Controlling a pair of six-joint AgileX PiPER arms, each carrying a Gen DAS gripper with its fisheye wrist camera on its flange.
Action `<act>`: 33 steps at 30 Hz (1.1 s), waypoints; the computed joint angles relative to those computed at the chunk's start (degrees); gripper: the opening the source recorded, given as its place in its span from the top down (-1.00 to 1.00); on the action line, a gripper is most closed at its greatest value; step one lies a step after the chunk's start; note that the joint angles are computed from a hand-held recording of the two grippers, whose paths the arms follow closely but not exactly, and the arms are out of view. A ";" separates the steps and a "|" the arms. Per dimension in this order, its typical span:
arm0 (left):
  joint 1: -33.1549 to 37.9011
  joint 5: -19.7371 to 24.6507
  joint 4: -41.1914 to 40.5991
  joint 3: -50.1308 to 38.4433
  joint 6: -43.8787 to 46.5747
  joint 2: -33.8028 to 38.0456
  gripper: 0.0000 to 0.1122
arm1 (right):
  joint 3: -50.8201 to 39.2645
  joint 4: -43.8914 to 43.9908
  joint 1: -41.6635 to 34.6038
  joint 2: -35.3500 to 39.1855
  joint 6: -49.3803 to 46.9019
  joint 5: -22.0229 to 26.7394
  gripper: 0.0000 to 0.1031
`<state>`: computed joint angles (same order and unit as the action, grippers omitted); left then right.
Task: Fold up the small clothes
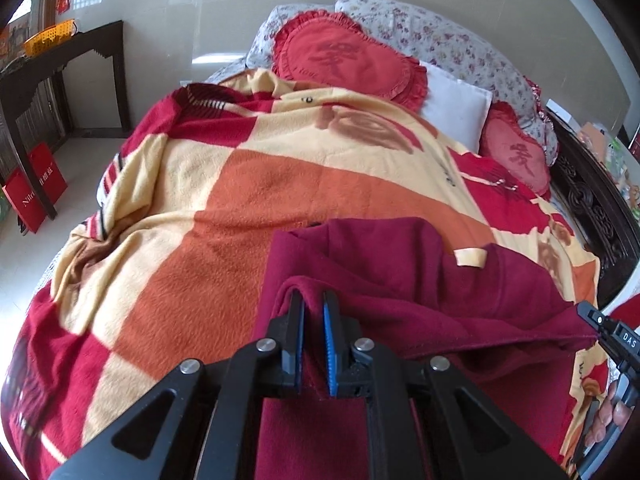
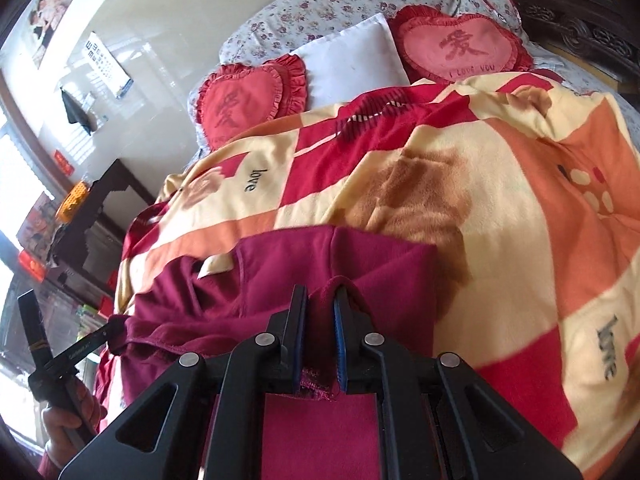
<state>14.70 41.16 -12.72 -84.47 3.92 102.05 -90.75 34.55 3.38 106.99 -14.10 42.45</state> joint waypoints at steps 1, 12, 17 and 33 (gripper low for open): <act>0.22 0.64 -1.15 -0.94 0.94 0.93 0.75 | -1.24 -0.24 0.23 1.36 0.11 -0.11 1.00; 5.94 0.75 -13.99 -0.03 11.95 -3.36 -0.52 | 6.87 5.65 -3.34 -7.00 -8.31 -2.79 0.69; 1.31 0.25 -2.14 -2.06 2.23 1.15 -0.52 | 4.55 -4.46 4.29 -4.04 -6.47 -3.78 0.69; 0.57 2.68 5.74 -7.31 -4.36 8.51 -0.50 | -13.57 -15.32 4.80 10.57 8.78 -0.13 0.96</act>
<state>15.27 43.83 -6.98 -91.78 -0.44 110.56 -104.32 19.24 8.19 117.55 -5.32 42.32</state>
